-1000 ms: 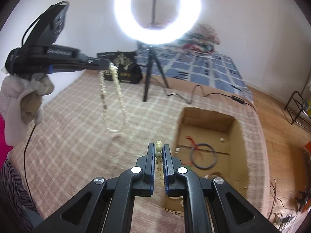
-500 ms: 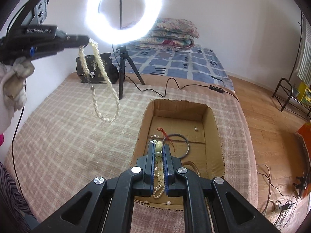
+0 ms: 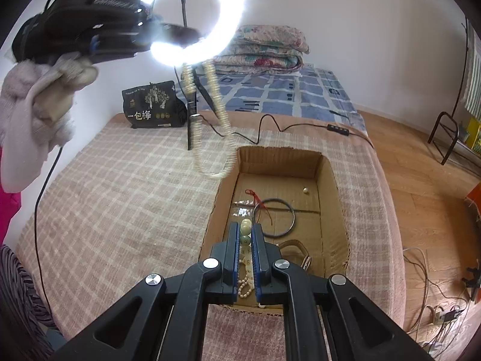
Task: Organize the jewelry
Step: 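Lift and carry the necklace and bracelet over the cardboard box with both tools, then open the left tool dropping the necklace while the right tool releases the bracelet into the box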
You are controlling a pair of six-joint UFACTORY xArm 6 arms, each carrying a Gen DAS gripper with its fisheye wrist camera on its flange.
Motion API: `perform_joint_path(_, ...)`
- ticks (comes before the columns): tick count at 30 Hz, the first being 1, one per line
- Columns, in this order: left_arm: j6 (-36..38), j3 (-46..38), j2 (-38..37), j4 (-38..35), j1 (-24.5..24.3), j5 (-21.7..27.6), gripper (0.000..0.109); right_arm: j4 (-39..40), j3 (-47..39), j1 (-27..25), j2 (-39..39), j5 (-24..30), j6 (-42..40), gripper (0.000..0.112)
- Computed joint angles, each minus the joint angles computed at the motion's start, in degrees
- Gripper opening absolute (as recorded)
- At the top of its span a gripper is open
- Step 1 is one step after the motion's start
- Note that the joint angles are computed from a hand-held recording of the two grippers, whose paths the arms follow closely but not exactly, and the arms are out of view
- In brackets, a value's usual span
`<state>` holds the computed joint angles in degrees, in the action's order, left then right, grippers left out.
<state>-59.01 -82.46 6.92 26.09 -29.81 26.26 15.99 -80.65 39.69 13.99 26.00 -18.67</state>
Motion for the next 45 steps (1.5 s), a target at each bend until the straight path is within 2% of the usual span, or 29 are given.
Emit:
perform_joint_path(9,3.5,-9.6,9.2,-2.8,-0.8,3.5,0.006,2.5,0.0,-0.3,0.7,2.0,-2.0,0.005)
perform_joint_path(17,5.1,-15.0,14.6,-1.4,-1.9,7.7,0.006,2.7,-1.2,-0.9,2.5,4.1,-2.2,0.005)
perform_joint_path(26,6.3,-19.3,18.5,1.1,-3.1,11.9,0.006,2.0,-2.9,-1.3,4.5,6.1,-1.4,0.005)
perform_joint_path(37,6.5,-19.8,19.1,1.5,-3.4,12.3,0.006,0.3,-3.0,-1.5,4.7,5.7,-0.2,0.005)
perform_joint_path(40,6.7,-19.8,19.2,1.6,-3.6,12.1,0.006,-0.5,-2.4,-1.3,4.3,4.6,0.2,0.012)
perform_joint_path(42,6.7,-19.6,19.0,2.4,-3.7,11.7,0.006,-0.7,-1.8,-1.2,3.8,3.7,0.2,0.021)
perform_joint_path(43,7.1,-19.8,19.1,2.4,-3.8,11.8,0.006,-0.7,-1.6,-1.2,3.7,3.4,0.1,0.022)
perform_joint_path(45,8.1,-20.6,19.4,2.3,-4.0,12.8,0.025,-1.7,-1.3,-1.0,3.5,2.8,0.3,0.034)
